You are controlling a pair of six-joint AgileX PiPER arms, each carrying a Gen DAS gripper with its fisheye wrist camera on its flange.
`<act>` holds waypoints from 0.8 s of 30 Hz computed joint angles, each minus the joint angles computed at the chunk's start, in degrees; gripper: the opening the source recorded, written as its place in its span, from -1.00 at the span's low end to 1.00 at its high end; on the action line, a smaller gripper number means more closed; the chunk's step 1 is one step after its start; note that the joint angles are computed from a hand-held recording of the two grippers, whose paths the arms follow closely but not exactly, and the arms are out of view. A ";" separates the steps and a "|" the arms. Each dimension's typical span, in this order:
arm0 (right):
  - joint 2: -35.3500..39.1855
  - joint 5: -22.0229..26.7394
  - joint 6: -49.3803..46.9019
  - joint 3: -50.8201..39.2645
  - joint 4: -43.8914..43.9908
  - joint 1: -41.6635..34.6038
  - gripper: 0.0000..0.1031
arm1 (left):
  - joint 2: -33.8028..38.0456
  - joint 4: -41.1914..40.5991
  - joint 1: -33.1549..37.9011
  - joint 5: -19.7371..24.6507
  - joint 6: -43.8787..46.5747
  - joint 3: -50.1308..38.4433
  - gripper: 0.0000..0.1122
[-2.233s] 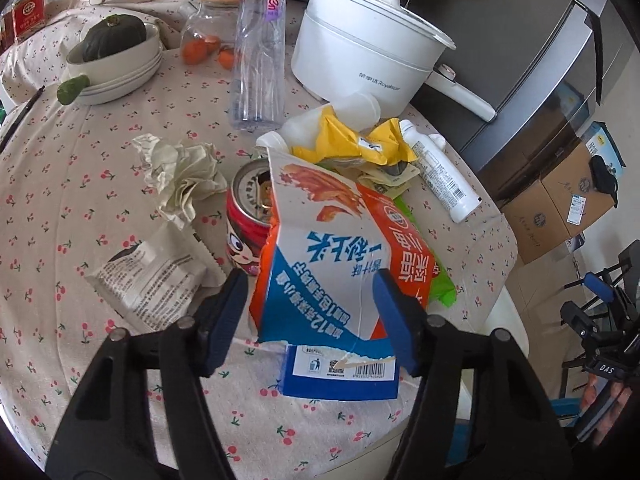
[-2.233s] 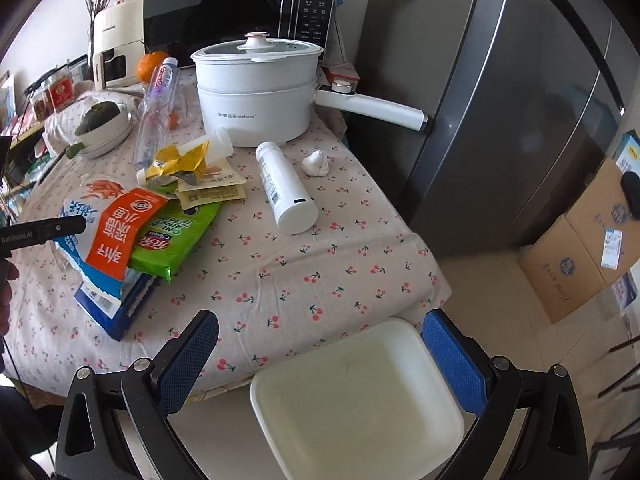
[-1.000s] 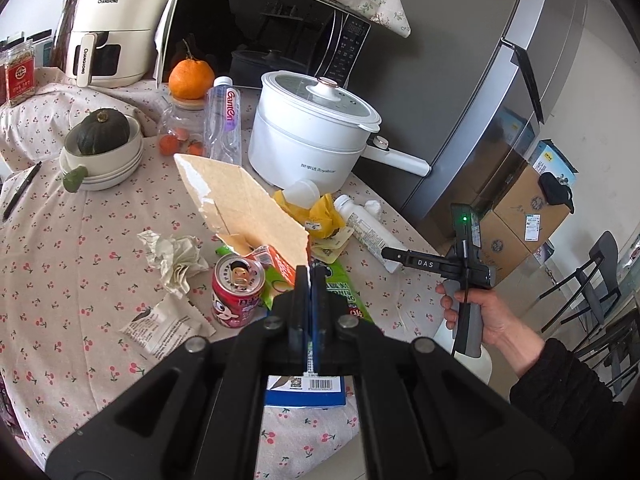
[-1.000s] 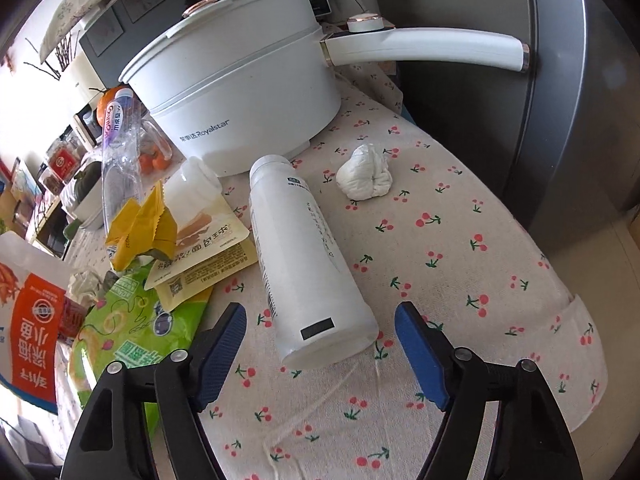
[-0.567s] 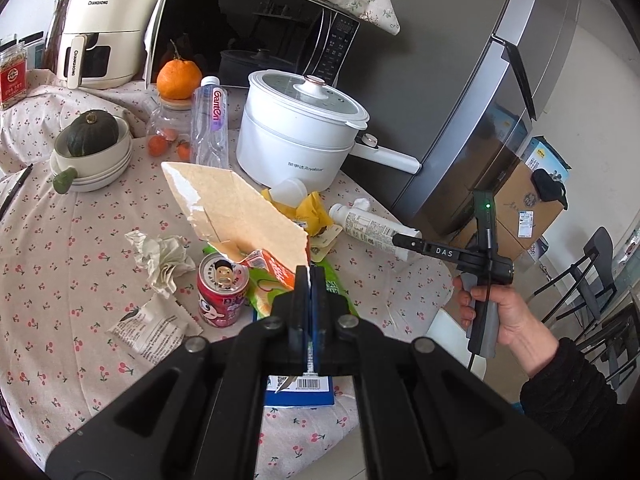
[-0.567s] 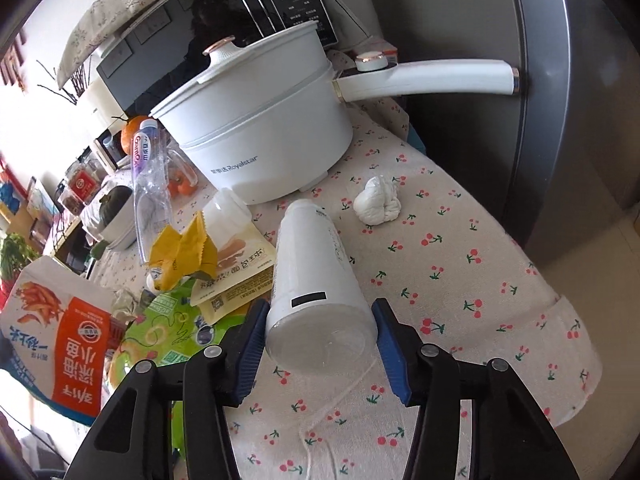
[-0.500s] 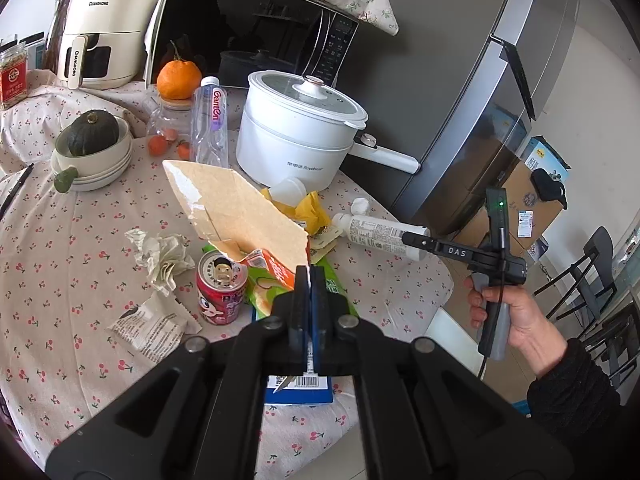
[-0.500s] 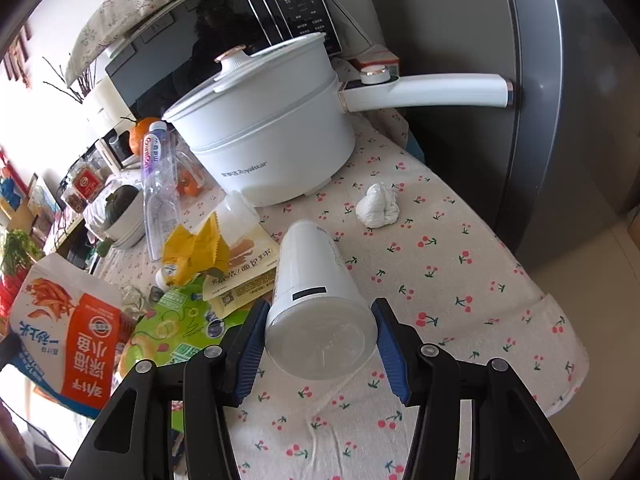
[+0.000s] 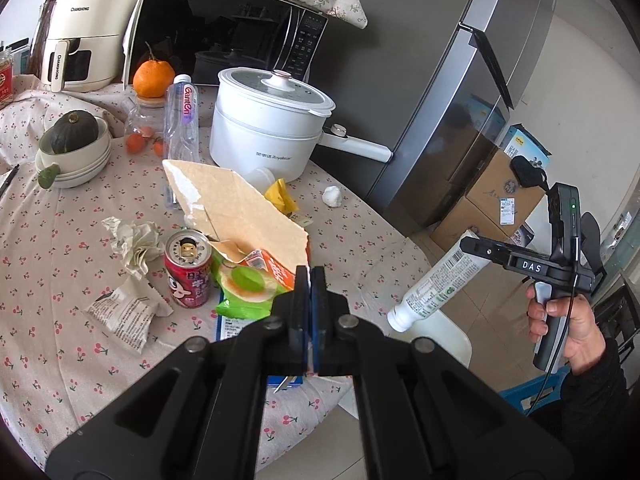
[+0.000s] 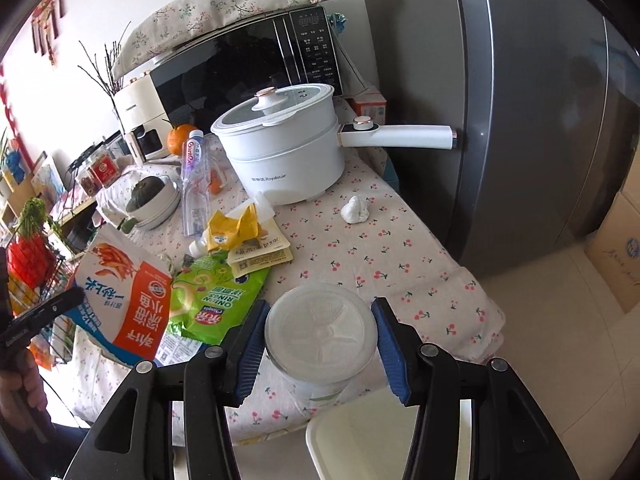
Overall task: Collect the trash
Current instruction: 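Release the carton into the white basin from the left tool while right tool holds bottle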
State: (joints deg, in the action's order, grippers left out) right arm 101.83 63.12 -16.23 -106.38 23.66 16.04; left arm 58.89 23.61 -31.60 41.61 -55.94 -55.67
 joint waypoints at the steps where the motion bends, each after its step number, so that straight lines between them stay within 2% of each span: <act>1: -1.37 0.10 -0.46 1.38 0.42 -0.77 0.02 | 0.20 0.62 -1.16 0.01 -0.35 -0.34 -0.98; 6: -7.44 0.53 -1.26 6.76 1.34 -4.73 0.02 | 2.52 5.03 -7.55 -0.02 -3.84 -2.27 -0.98; 11: -12.65 -0.52 -1.80 12.39 -0.70 -8.14 0.02 | 6.82 4.33 -10.96 -3.79 -3.70 -3.98 -0.98; 16: -14.98 -0.93 -2.08 16.28 -2.56 -11.13 0.02 | 14.06 1.02 -13.74 -7.74 0.67 -7.68 -0.98; 24: -14.56 -0.52 -1.30 19.40 -4.70 -15.85 0.03 | 27.89 -4.70 -17.41 -12.78 8.87 -15.39 -0.98</act>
State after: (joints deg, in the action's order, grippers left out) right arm 87.27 62.61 -17.53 -86.98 18.96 0.19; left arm 86.79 18.91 -49.01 28.83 -47.07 -71.06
